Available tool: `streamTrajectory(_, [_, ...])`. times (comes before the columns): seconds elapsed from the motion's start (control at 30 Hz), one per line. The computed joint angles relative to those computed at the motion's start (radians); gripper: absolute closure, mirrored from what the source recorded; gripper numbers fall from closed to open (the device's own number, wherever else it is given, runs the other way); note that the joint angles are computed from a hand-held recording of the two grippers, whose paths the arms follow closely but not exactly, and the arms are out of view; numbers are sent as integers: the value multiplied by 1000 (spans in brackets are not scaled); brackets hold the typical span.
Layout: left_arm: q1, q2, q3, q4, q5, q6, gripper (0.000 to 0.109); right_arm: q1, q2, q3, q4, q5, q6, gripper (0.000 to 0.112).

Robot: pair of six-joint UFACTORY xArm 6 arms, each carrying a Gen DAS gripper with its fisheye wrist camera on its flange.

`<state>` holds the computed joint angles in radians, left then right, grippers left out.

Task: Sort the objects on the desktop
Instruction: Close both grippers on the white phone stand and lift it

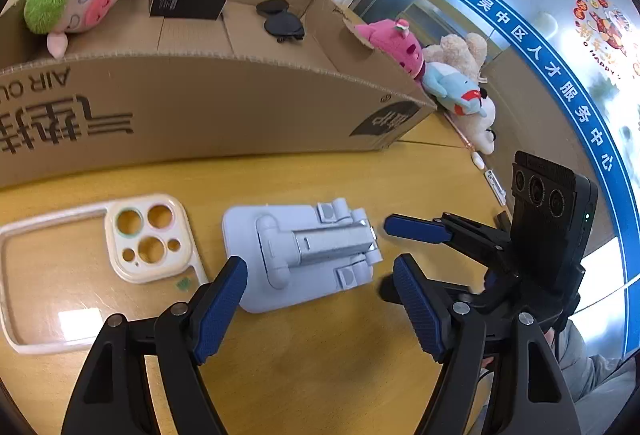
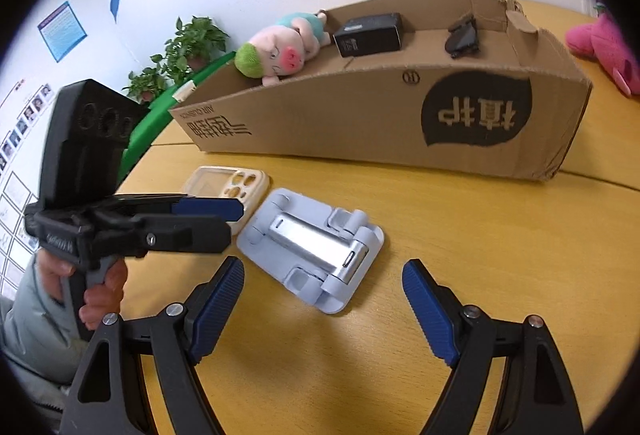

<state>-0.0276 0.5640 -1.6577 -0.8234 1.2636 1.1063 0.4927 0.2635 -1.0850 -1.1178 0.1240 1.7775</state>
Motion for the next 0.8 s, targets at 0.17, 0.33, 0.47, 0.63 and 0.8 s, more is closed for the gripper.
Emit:
streamTrajectory(0.17, [-4,-2,10,6,-5,4,35,25,31,-17,81,60,-82,67])
streamTrajectory(0.33, [-17,-6,21,24,-28,-11,35,16,-32,50,30,124,29,78])
streamTrajectory(0.47, [-32,-12,32,54,-17,-16,41,11,-82,110,41,136,67,86])
streamTrajectory(0.63, [-65,-57,95,108,-74,-2,44,8,-104,124,-47,89,132,81])
streamTrajectory(0.8, [-59,-49,86,106,-70,-44,55,2,-66,80,70,89,-85,51])
